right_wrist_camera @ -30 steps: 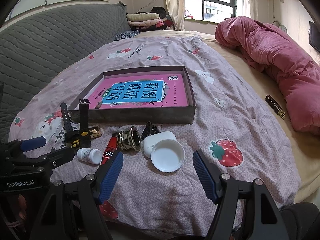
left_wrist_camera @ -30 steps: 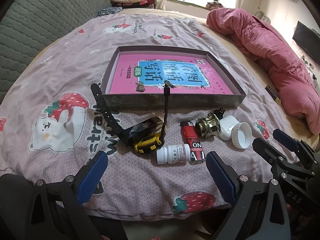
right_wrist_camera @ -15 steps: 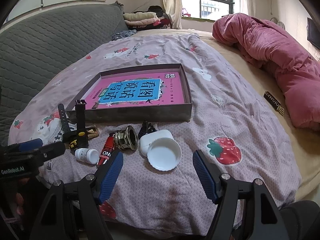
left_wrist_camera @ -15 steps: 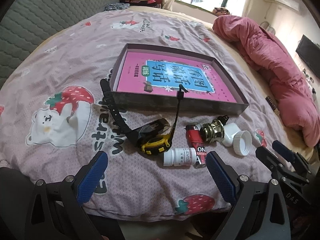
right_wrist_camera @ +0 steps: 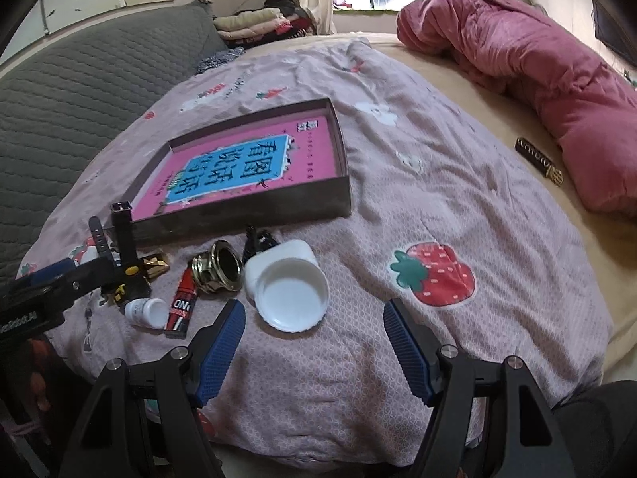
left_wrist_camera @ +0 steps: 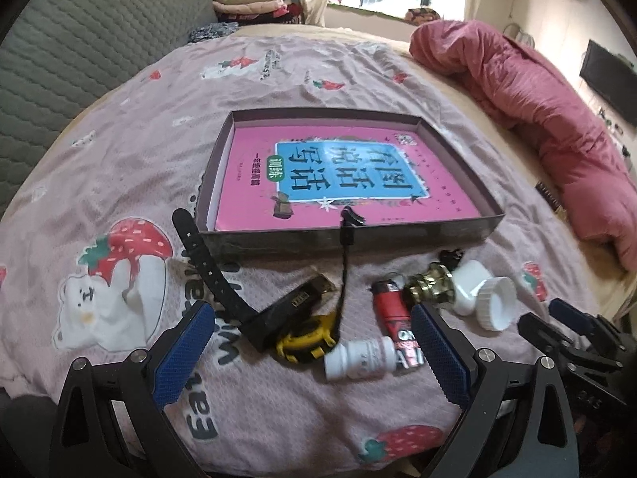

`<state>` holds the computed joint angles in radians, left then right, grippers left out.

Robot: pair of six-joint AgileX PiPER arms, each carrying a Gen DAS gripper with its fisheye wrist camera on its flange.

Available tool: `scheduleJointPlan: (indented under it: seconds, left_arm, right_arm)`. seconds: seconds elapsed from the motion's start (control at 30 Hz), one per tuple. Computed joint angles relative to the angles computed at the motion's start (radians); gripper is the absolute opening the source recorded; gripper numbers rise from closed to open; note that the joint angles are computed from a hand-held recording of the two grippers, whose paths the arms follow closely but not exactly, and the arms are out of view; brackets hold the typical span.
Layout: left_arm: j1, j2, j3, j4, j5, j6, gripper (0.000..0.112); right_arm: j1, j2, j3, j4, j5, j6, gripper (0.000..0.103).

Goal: Organize rigid objects
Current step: 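Grasp the black-strap watch with the left tool while the right tool grasps the white lid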

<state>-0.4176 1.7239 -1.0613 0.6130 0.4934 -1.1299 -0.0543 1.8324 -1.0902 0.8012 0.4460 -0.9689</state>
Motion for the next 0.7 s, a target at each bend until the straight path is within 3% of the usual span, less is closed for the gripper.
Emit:
scheduleJointPlan:
  seconds: [0.4,0.57,0.7]
  left_arm:
    - [0.054,0.049,-0.056,-0.085,-0.041,0.122,0.092]
    - [0.068,0.095,-0.113,-0.201,-0.018,0.267,0.072]
    - [0.078,0.134,-0.153,-0.272,-0.002,0.35,0.063]
  right_arm:
    - [0.027,0.025,-0.017,-0.054,-0.008,0.039,0.071]
    - [0.02,0.042,-0.035,-0.07,0.009,0.062,0.071]
    - [0.023,0.054,-0.044,-0.083,0.019,0.071,0.071]
